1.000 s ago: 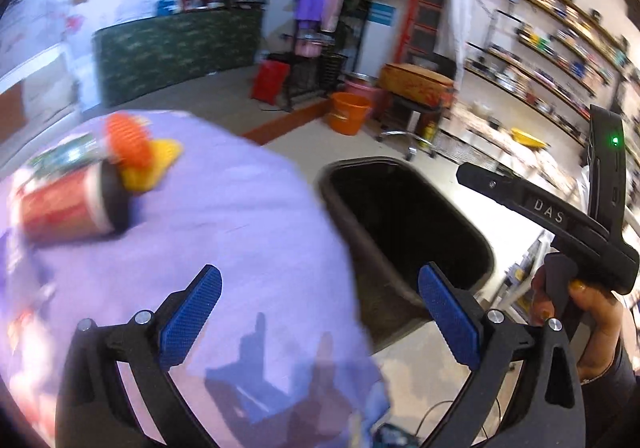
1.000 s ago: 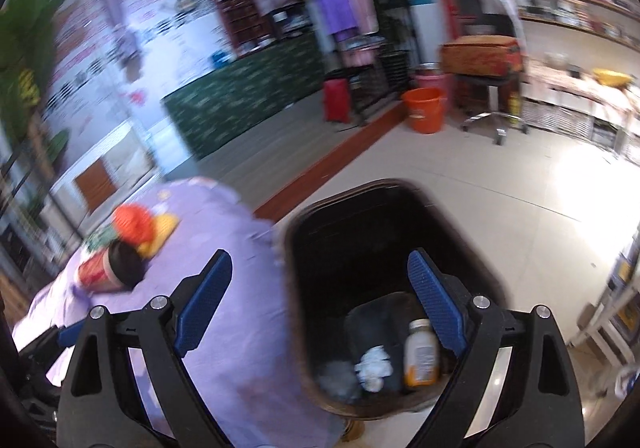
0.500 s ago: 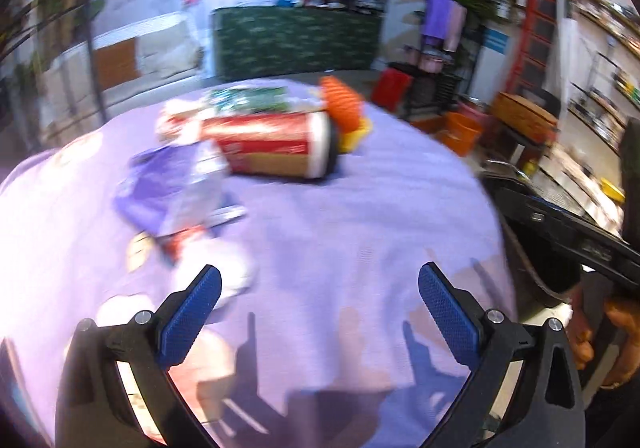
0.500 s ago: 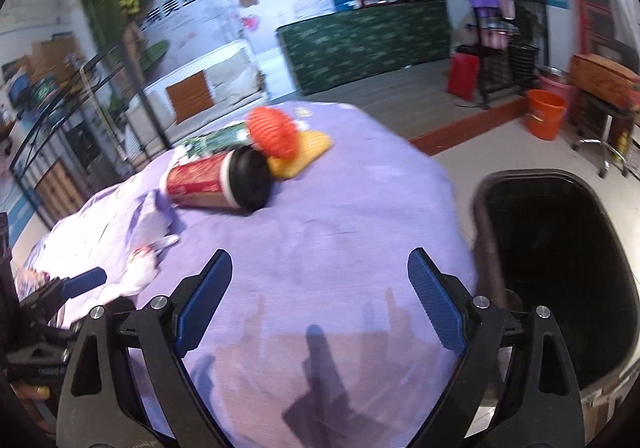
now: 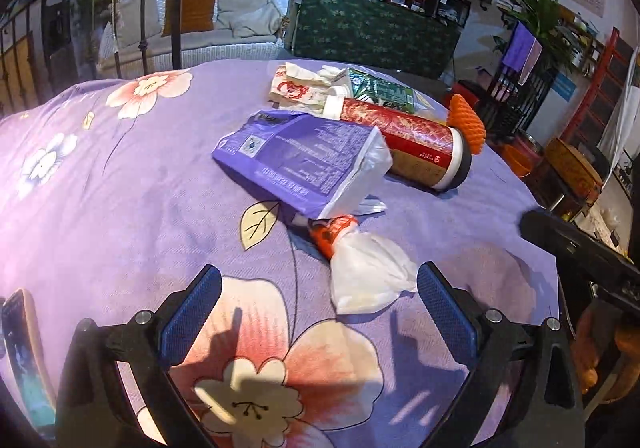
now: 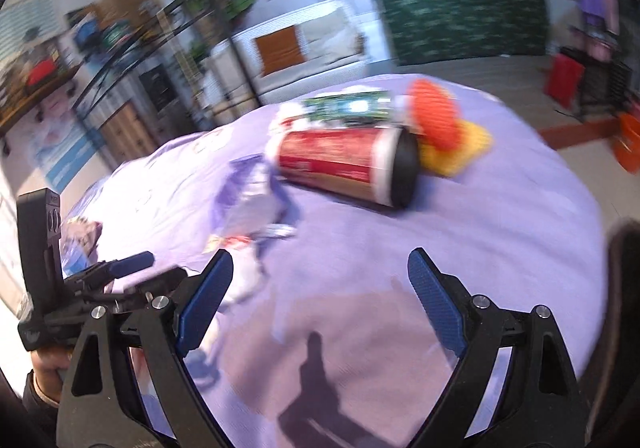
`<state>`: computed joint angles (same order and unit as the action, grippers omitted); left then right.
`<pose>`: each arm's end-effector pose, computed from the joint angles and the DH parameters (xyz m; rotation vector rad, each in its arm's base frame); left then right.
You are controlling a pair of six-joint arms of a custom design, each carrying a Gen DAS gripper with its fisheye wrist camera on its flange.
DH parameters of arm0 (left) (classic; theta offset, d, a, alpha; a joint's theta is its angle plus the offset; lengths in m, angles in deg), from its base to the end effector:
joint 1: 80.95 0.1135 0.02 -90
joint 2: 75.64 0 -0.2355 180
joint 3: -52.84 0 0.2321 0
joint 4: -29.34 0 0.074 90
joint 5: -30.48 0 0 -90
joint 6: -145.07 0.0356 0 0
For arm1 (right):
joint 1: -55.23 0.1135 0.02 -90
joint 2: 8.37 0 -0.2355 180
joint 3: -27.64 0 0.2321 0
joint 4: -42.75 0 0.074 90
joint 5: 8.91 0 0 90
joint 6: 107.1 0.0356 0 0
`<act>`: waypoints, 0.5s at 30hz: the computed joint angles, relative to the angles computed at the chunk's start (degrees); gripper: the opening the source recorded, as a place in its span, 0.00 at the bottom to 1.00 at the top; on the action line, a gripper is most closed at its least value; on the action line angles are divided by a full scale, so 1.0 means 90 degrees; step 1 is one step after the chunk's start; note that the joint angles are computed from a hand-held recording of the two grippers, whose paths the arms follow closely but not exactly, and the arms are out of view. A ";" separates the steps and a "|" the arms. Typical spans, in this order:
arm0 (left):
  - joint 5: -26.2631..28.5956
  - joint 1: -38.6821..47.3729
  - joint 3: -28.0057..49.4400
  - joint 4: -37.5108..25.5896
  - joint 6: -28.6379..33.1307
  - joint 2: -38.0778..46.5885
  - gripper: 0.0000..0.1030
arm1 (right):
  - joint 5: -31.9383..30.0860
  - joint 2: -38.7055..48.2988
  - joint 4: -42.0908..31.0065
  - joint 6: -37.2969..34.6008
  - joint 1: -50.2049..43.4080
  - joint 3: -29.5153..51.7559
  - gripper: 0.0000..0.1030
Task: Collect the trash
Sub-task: 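Move both tools back over the bed toward the purple bag, then grasp the purple plastic bag with the right tool while the left tool grasps the white bag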
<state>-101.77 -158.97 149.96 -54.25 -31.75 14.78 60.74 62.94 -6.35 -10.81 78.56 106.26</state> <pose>0.0805 -0.2640 0.2783 -0.2878 2.3636 -0.1497 0.2291 0.1123 0.2946 -0.5303 2.2767 0.6708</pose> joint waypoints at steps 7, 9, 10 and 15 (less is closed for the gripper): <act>0.0058 -0.0117 -0.0210 -0.0012 -0.0148 -0.0175 0.93 | 0.0295 0.2142 0.0215 0.0026 0.1150 0.1689 0.70; 0.0089 -0.0129 -0.0211 0.0017 -0.0147 -0.0160 0.93 | 0.0474 0.2669 0.0258 0.0024 0.1290 0.2121 0.68; 0.0103 -0.0133 -0.0266 0.0064 -0.0140 -0.0188 0.93 | 0.0566 0.2955 0.0263 0.0071 0.1341 0.2360 0.66; 0.0161 -0.0133 -0.0500 0.0269 -0.0111 -0.0330 0.93 | 0.0409 0.3833 -0.0083 0.0254 0.1346 0.3246 0.39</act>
